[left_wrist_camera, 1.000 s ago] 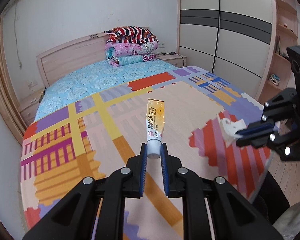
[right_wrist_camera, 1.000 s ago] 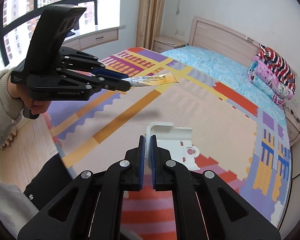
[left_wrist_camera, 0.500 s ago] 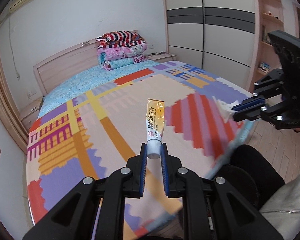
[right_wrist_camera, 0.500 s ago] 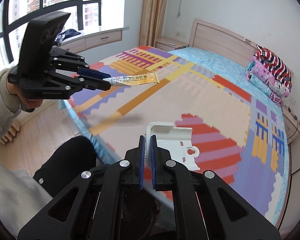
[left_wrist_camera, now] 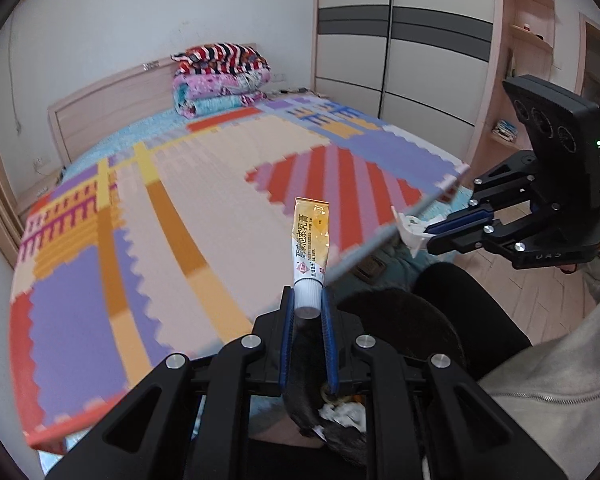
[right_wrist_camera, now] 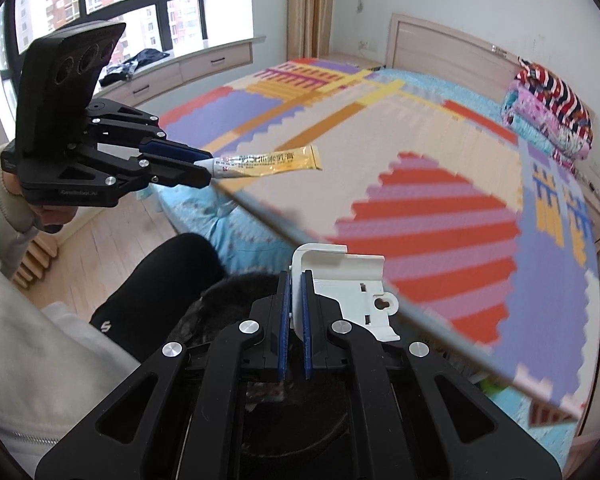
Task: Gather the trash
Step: 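Carry the tube and clip over the bin and open both tools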
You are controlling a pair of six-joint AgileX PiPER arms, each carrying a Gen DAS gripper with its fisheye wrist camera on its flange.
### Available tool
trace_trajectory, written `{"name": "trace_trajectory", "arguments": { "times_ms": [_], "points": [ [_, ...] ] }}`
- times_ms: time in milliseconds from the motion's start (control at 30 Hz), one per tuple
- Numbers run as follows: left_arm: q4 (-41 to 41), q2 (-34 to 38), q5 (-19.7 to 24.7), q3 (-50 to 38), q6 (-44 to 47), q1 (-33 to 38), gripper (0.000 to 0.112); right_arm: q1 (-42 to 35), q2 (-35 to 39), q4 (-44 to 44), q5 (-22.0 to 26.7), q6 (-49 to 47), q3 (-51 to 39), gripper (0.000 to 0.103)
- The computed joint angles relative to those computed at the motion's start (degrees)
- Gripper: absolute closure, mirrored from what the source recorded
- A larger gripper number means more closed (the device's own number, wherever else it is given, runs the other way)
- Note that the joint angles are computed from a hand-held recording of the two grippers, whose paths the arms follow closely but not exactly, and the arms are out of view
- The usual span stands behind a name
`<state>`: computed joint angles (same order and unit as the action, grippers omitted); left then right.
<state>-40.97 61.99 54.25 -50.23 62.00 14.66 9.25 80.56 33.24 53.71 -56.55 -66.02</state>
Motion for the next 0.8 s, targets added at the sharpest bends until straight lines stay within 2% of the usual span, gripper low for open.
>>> {"name": "trace_trajectory", "arguments": {
  "times_ms": [100,267,633,800],
  "points": [
    [-1.0,-1.4,0.4,4.0,0.6,0.3,0.099,-0.9,-1.3,2.3,-0.4,-2.2,4.3,0.097],
    [0.6,-0.7,-1.5,10.2,-1.4,-2.2,0.099,-1.1,-0.5,2.3,-1.5,-2.6,8.8,0.097],
    [6.5,7.4,-10.9,17.3,-8.2,-11.5,0.099,3.4,6.2,-2.9,-9.3,0.9,16.5,0.097],
    [8.8,9.4,-13.7,18.1,-11.8,-14.9,0.099,4.0,9.4,-2.4,-10.0,1.3,17.1,0.096]
  ]
}}
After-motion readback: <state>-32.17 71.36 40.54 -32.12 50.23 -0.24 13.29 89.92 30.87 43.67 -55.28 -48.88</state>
